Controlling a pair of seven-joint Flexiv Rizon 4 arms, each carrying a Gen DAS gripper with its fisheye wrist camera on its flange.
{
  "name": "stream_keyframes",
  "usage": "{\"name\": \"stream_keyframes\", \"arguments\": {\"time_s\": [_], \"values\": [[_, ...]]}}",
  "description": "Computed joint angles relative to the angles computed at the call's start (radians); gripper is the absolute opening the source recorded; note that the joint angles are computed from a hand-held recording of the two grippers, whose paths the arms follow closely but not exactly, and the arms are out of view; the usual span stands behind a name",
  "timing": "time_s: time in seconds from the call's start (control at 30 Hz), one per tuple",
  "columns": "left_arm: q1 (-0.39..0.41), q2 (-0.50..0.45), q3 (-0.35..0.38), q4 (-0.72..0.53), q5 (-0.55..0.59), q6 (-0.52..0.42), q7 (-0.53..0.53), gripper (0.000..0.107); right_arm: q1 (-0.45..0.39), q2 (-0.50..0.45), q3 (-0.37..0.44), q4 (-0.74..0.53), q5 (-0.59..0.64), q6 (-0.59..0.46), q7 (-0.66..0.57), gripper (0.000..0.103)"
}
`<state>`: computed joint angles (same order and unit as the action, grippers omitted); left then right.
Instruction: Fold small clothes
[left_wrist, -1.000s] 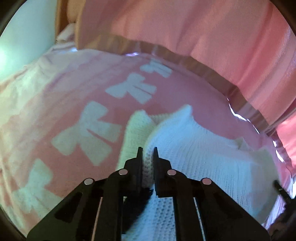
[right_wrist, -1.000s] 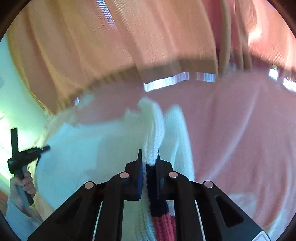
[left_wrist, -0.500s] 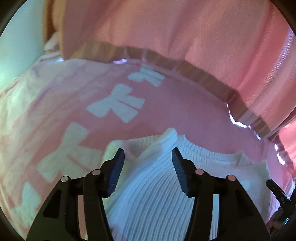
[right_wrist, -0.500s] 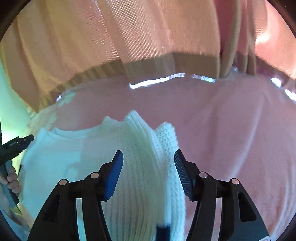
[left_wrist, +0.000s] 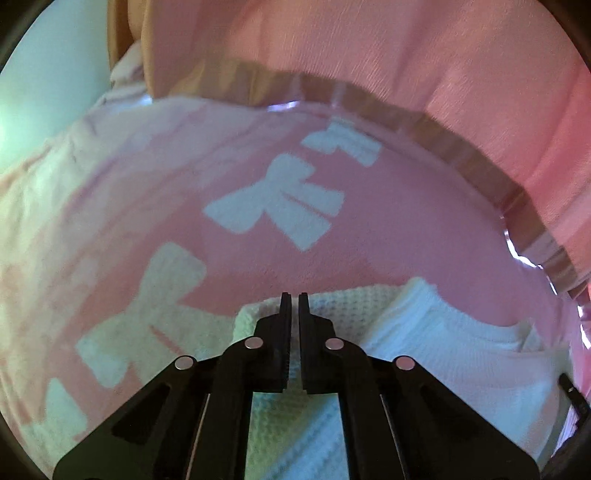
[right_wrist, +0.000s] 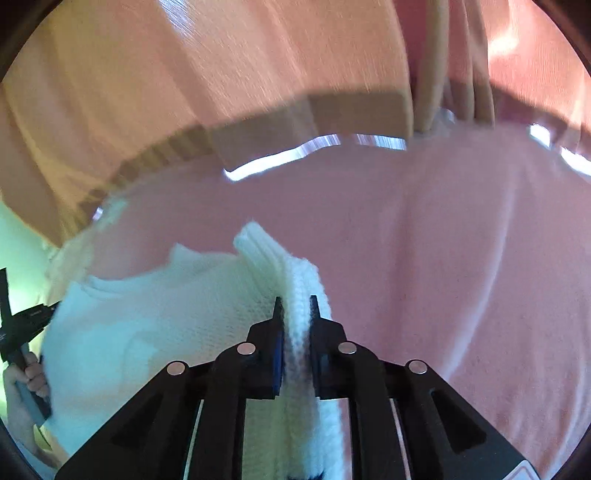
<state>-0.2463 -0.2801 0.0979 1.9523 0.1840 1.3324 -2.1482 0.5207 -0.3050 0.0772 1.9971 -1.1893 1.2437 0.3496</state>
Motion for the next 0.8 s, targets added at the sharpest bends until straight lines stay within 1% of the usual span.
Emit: {"name": "stream_keyframes", "arguments": {"time_s": [0.03, 0.07, 0.1, 0.13, 0.17, 0.2, 0.23, 0.27, 0.33, 0.37, 0.4, 0.5, 0.53, 0.57, 0.6, 0.63, 0.67, 0.7, 0.73, 0.77, 0.8], "values": [[-0.010, 0.016, 0.007, 0.009, 0.014, 0.015, -0.012, 0.003, 0.016, 0.028, -0.015, 0.005, -0.073, -0.010, 0.054, 0.027], [-0.011, 0.052, -0.002, 0.043, 0.020, 0.065, -0.001, 0.004, 0.021, 0.058, -0.016, 0.011, -0.163, -0.008, 0.104, 0.032], [0.002, 0.080, -0.028, 0.076, 0.003, 0.104, 0.039, 0.005, 0.028, 0.080, 0.003, 0.013, -0.207, -0.026, 0.107, 0.040], [0.009, 0.096, -0.045, 0.095, -0.012, 0.121, 0.071, 0.014, 0.036, 0.096, 0.035, 0.021, -0.185, -0.076, 0.065, 0.048], [0.015, 0.118, -0.066, 0.123, -0.030, 0.141, 0.115, 0.040, 0.044, 0.103, 0.063, 0.026, -0.152, -0.123, 0.025, 0.051], [0.012, 0.127, -0.068, 0.133, -0.034, 0.145, 0.126, 0.057, 0.048, 0.108, 0.082, 0.030, -0.130, -0.154, 0.001, 0.051], [0.006, 0.127, -0.064, 0.139, -0.032, 0.152, 0.116, 0.074, 0.049, 0.112, 0.092, 0.037, -0.119, -0.174, -0.004, 0.051], [0.008, 0.121, -0.069, 0.140, -0.046, 0.162, 0.117, 0.073, 0.043, 0.106, 0.094, 0.033, -0.105, -0.176, -0.010, 0.051], [0.026, 0.106, -0.095, 0.142, -0.103, 0.165, 0.162, 0.073, 0.030, 0.098, 0.091, 0.032, -0.080, -0.167, -0.001, 0.051], [0.022, 0.085, -0.090, 0.121, -0.111, 0.138, 0.165, 0.073, 0.016, 0.085, 0.084, 0.028, -0.068, -0.134, 0.006, 0.051], [0.007, 0.072, -0.071, 0.105, -0.102, 0.123, 0.143, 0.073, 0.010, 0.083, 0.079, 0.035, -0.072, -0.117, 0.014, 0.051], [0.043, 0.024, -0.117, 0.094, -0.196, 0.111, 0.204, 0.072, 0.004, 0.030, 0.067, 0.000, -0.015, -0.089, -0.046, 0.052], [0.046, 0.013, -0.126, 0.092, -0.216, 0.112, 0.222, 0.069, 0.007, 0.015, 0.063, -0.009, 0.007, -0.087, -0.066, 0.052], [0.064, 0.001, -0.157, 0.092, -0.252, 0.117, 0.267, 0.060, 0.008, -0.009, 0.062, -0.024, 0.046, -0.082, -0.101, 0.052], [0.088, -0.003, -0.195, 0.099, -0.292, 0.119, 0.321, 0.055, 0.013, -0.029, 0.054, -0.036, 0.071, -0.074, -0.116, 0.052], [0.107, -0.008, -0.236, 0.105, -0.348, 0.116, 0.393, 0.043, 0.019, -0.042, 0.042, -0.043, 0.078, -0.058, -0.118, 0.052], [0.106, -0.011, -0.244, 0.106, -0.362, 0.114, 0.420, 0.024, 0.027, -0.050, 0.031, -0.047, 0.079, -0.047, -0.120, 0.051], [0.084, -0.014, -0.220, 0.093, -0.337, 0.101, 0.413, 0.012, 0.033, -0.057, 0.024, -0.052, 0.085, -0.039, -0.133, 0.034], [0.042, -0.018, -0.173, 0.077, -0.313, 0.089, 0.404, 0.007, 0.039, -0.062, 0.013, -0.057, 0.075, -0.018, -0.142, 0.009], [0.006, -0.017, -0.128, 0.069, -0.277, 0.102, 0.368, 0.007, 0.047, -0.057, 0.001, -0.059, 0.060, -0.008, -0.133, 0.008], [-0.006, -0.013, -0.112, 0.071, -0.267, 0.123, 0.350, 0.006, 0.058, -0.045, -0.023, -0.055, 0.007, 0.010, -0.092, 0.008]]}}
